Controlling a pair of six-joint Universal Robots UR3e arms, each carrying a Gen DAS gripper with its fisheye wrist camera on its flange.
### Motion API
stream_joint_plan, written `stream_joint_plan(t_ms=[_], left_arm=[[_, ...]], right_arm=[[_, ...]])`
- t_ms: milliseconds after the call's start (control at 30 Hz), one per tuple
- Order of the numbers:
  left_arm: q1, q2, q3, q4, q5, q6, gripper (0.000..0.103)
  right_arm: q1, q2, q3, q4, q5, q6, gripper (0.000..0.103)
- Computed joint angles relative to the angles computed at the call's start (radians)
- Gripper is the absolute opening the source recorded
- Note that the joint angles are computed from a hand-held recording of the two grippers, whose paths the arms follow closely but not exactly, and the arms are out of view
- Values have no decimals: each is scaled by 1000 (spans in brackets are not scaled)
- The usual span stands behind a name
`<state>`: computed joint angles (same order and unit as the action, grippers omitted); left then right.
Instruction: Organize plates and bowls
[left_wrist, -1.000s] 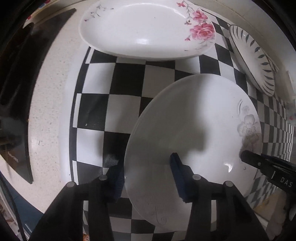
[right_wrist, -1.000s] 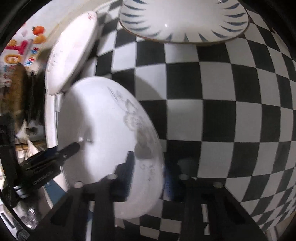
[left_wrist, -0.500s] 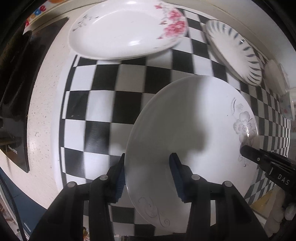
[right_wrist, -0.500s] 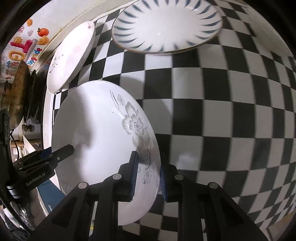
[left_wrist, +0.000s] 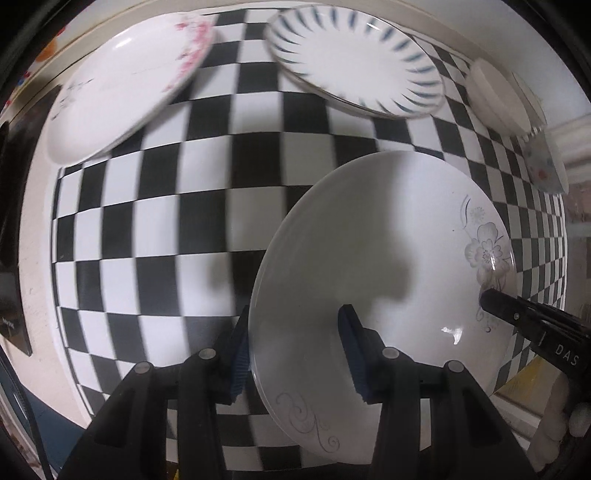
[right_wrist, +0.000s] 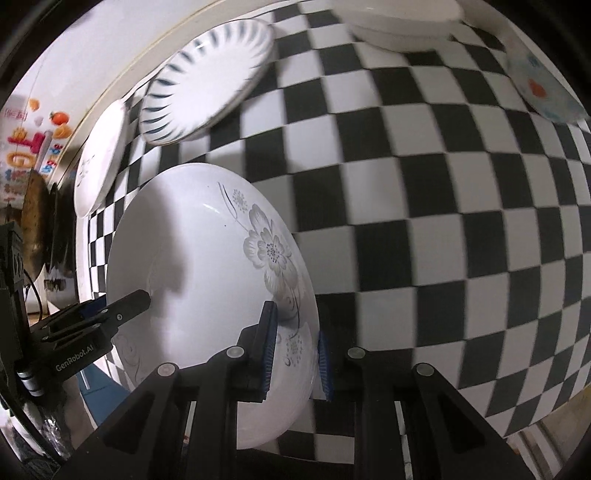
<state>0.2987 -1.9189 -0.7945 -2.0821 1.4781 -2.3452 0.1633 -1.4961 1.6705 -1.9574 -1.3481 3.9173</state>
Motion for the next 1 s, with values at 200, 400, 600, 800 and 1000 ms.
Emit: stream_joint_plan(t_ms=[200, 400, 600, 800, 1000], left_arm=[[-51, 70, -125, 53, 15, -36, 42], [-89, 46, -103, 59, 30, -77, 42], [-86, 104, -195, 90, 41, -99, 42], [-94, 121, -259, 133, 46, -130, 42], [-47, 110, -335, 220, 54, -95, 43]], right_arm=[[-72, -101, 124, -3, 8, -56, 22], [-120, -155, 196, 1, 16, -110, 22], [-147, -187, 240, -1, 33, -148, 22], [-163, -183, 260, -17, 57, -169, 22], [-184, -198, 291, -27, 82, -192, 22]])
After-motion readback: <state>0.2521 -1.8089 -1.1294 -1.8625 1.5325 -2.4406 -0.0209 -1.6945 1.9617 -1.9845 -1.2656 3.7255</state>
